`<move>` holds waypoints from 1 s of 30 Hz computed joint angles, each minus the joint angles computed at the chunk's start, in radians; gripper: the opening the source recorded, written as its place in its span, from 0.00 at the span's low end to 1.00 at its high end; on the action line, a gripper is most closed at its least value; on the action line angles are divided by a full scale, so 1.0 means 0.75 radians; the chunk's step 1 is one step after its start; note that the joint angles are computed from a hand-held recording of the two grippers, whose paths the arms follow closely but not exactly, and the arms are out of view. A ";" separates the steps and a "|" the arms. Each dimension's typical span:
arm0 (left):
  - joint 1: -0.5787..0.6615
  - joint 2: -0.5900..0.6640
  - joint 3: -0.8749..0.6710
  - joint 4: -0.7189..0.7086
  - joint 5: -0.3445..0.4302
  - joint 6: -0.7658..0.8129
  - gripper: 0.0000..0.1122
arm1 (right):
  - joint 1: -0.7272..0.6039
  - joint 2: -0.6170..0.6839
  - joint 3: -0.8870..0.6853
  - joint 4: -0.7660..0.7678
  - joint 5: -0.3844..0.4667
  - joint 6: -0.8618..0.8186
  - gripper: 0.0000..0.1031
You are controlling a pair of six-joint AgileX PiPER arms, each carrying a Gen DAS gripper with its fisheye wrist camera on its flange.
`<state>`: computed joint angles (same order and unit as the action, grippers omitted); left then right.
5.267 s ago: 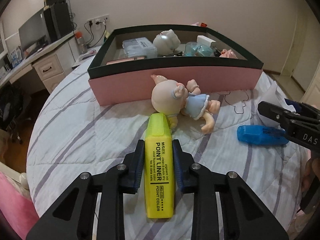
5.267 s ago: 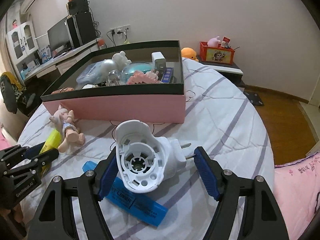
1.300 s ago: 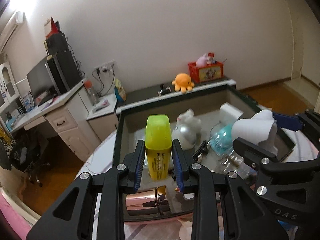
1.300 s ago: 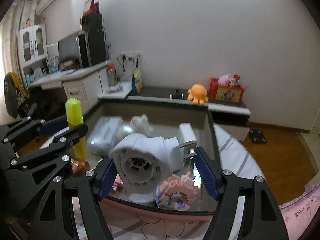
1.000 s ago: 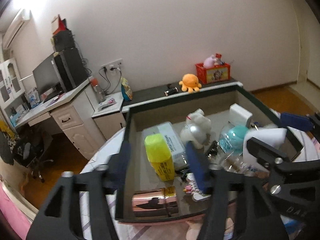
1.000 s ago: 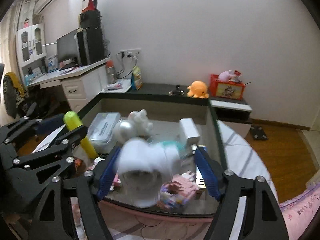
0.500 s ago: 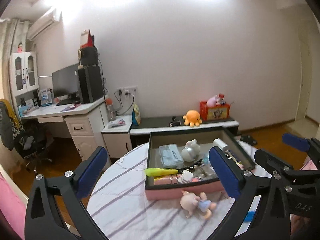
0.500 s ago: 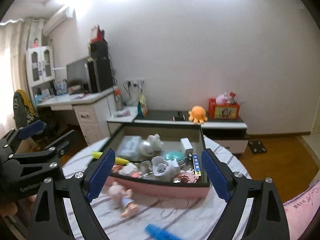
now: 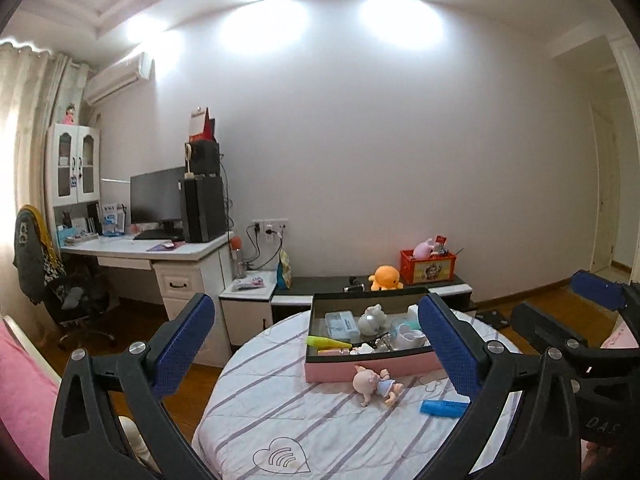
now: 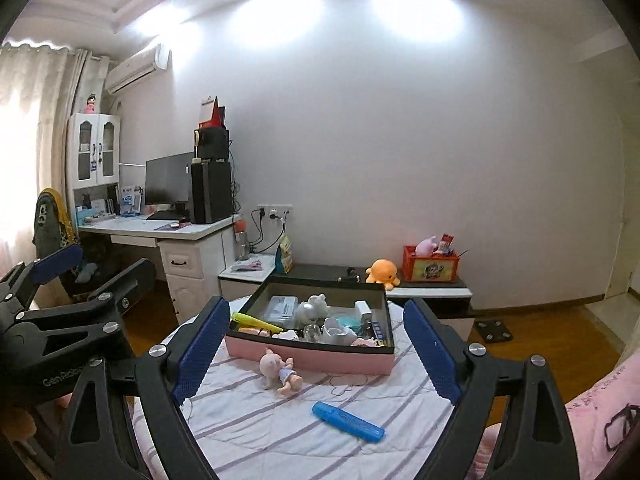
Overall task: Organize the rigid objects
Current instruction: 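Open both tools to release the items into the box and withdraw, then move both tools toward the doll and blue highlighter on the bed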
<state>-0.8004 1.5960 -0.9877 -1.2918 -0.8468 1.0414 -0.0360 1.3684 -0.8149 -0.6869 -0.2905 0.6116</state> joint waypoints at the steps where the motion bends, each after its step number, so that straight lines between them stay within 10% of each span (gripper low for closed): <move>1: -0.014 -0.012 0.010 -0.003 -0.015 0.001 0.92 | 0.001 -0.020 0.012 0.006 0.003 -0.002 0.87; 30: -0.169 -0.103 0.095 -0.046 -0.193 0.025 0.92 | -0.024 -0.201 0.186 0.136 -0.043 -0.125 0.87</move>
<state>-0.9271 1.5185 -0.9165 -1.3265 -0.9912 1.0599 -0.0544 1.2178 -0.6755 -0.5852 -0.3231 0.5178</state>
